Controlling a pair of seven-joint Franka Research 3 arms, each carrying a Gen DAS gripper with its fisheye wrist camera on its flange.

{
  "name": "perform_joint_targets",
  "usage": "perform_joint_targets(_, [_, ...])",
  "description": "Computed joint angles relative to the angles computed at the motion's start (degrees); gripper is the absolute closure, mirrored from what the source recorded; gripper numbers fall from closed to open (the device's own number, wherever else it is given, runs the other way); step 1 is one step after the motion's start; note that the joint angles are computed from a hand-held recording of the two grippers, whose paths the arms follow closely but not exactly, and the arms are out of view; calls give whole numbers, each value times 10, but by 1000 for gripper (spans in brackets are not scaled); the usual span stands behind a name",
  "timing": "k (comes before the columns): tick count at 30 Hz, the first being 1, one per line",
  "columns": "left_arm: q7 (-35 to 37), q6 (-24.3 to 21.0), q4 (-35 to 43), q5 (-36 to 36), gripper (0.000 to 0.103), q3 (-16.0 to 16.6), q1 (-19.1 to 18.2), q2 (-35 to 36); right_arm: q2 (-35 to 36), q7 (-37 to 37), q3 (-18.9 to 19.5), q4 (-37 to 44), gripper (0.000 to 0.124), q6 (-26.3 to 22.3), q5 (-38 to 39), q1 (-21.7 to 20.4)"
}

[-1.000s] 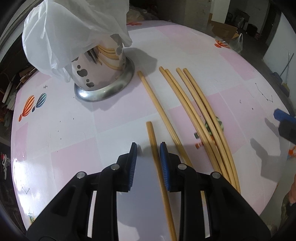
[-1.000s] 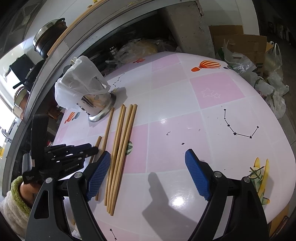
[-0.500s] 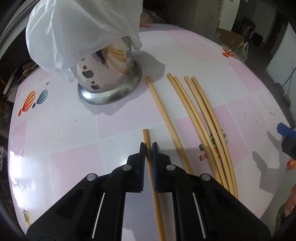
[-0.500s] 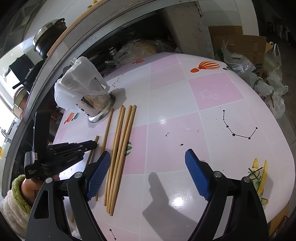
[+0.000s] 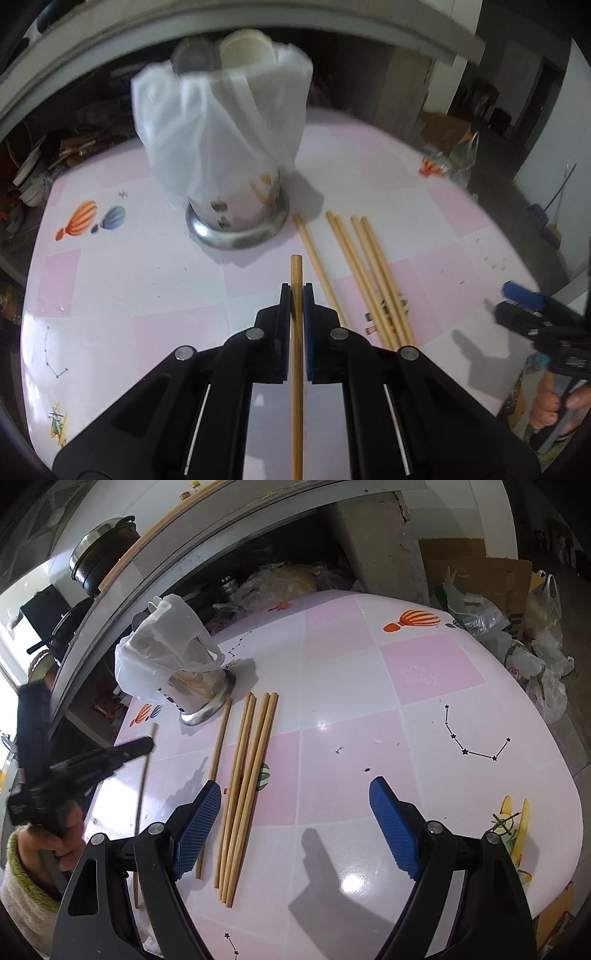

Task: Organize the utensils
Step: 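Lift the chopstick with the left gripper while the right gripper moves to the chopsticks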

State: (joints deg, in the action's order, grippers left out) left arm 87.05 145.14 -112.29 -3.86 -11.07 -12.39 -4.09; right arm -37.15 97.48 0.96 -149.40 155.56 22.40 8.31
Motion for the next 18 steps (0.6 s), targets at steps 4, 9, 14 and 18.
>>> perform_joint_targets(4, [28,28,-26,-39,98,11,-2,-38,-4,4,4,0,43,-2,-4,-2])
perform_joint_targets(9, [53,66,-65,-77,98,31,-13,-87,-6,7,8,2,43,-5,-10,-2])
perform_joint_targets(14, [57,97,-98,-96,98,51,-21,-128,-6,11,11,4,43,-5,-15,-1])
perform_joint_targets(18, [40,119,-117,-94,98,66,-21,-151,-5,10,9,6,43,-3,-19,-2])
